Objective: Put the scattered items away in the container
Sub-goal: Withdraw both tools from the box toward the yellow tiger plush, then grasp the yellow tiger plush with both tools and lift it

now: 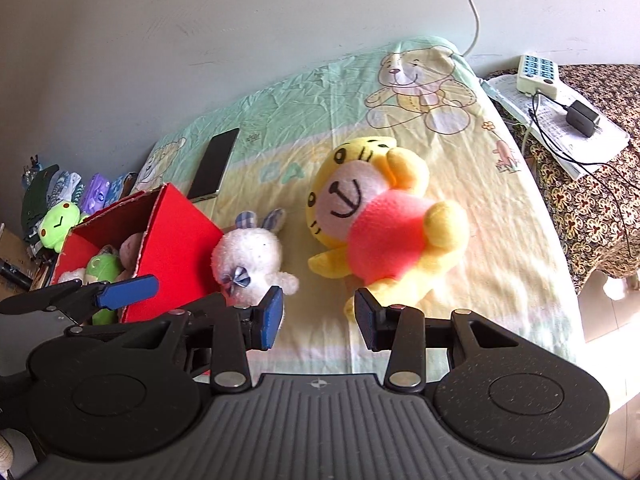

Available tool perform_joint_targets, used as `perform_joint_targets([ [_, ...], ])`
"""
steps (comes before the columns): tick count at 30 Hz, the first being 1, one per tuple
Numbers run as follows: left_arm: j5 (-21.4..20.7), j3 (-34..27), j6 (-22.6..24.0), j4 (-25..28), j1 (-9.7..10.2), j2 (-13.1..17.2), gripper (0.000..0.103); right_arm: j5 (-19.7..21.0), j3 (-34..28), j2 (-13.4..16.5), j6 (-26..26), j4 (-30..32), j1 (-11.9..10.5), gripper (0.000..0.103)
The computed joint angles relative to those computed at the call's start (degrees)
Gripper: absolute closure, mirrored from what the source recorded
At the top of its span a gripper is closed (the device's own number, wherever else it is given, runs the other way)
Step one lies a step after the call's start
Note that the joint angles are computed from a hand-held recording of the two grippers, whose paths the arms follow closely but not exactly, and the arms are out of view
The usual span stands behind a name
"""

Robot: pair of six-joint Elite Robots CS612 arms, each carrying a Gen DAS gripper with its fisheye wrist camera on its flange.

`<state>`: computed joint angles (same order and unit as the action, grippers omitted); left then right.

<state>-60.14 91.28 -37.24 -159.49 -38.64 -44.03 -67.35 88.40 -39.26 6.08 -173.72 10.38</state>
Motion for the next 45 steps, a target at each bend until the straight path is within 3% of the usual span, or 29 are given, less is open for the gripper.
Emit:
perform_joint_targets([
  [10, -5.2, -5.0, 1.8, 1.5, 0.38, 3.5, 0.035, -2.3, -1.9, 1.7, 2.2, 1.3, -1.3, 0.057],
  [17, -10.7, -4.5, 0.4, -3.6, 1.73, 4.5, 0.033, -1.1, -5.3, 3.8, 4.8, 3.5, -1.8, 0.057],
  [22, -14.1, -5.5, 0.9, -6.9, 2.69, 5.7, 0.027, -2.9, -7.8, 5.5, 6.5, 2.0, -1.9, 0.050],
  [27, -20.7, -7.6, 2.3, -11.6, 3.60, 8.1, 0.024, -3.3, -10.9, 7.5, 6.6, 4.3, -2.2, 0.046],
  [33, -26.7, -11.8, 2.9, -9.4, 4.32, 11.4, 0.024, -0.4, -14.0, 9.5, 7.5, 8.7, -2.6, 0.046],
  [38, -29.2, -14.2, 3.3, -8.3, 4.64, 13.3, 0.032, 2.4, -15.7, 10.6, 8.3, 10.7, -3.0, 0.047],
  [40, -29.9, -15.4, 3.4, -7.3, 4.81, 14.0, 0.045, 3.7, -15.6, 10.6, 8.6, 10.8, -3.2, 0.053],
  [45, -33.0, -16.7, 4.2, -6.4, 5.39, 14.8, 0.063, 7.4, -13.7, 9.6, 9.4, 10.4, -4.1, 0.061],
])
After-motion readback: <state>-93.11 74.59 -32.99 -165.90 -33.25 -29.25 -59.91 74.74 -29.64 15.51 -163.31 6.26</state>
